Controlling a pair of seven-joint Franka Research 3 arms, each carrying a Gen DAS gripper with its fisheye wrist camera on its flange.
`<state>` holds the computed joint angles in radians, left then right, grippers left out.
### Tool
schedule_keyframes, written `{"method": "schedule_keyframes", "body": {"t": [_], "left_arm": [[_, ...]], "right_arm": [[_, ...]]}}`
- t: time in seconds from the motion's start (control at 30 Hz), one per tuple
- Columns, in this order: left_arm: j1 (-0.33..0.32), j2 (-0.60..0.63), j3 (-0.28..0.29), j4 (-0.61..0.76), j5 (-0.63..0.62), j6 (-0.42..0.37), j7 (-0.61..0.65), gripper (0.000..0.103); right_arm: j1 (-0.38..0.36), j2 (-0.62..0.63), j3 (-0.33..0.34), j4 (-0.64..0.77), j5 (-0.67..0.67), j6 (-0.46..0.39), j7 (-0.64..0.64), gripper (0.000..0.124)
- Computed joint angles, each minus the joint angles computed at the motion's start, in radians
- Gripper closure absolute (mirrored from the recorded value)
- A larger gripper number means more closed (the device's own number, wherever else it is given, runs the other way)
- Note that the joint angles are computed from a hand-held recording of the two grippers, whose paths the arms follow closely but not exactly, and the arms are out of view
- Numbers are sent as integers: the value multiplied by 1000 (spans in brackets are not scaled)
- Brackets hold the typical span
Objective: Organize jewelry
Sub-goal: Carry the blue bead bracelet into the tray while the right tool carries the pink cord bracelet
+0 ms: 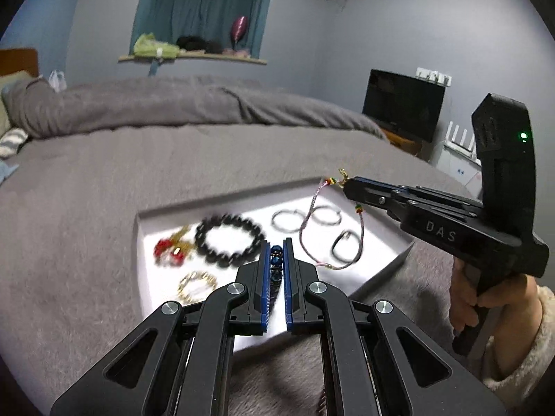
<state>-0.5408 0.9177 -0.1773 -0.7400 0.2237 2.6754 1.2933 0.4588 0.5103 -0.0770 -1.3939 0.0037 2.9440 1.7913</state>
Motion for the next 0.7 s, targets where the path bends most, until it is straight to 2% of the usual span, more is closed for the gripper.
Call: {"method": "schedule_keyframes", "body": {"t": [0.13, 0.23, 0.3, 0.47, 0.7], "left_arm": [[24, -88, 12, -153, 13, -3, -36, 95], [27, -109, 23, -178, 36, -50, -68, 95], [39, -139, 22, -231, 46, -43, -85, 95], [47, -146, 14, -247, 68, -69, -93, 95], [35, -127, 25, -209, 94, -113, -116, 95]], "right_arm": [[-22, 41, 35, 58, 27, -88, -27, 119], [-8, 70, 16, 100, 10, -144, -3, 119], [-2, 87, 7, 129, -8, -175, 12, 119], [-11, 123, 27, 184, -22, -247, -2, 119], [-12, 120, 27, 168, -32, -256, 1, 119]]}}
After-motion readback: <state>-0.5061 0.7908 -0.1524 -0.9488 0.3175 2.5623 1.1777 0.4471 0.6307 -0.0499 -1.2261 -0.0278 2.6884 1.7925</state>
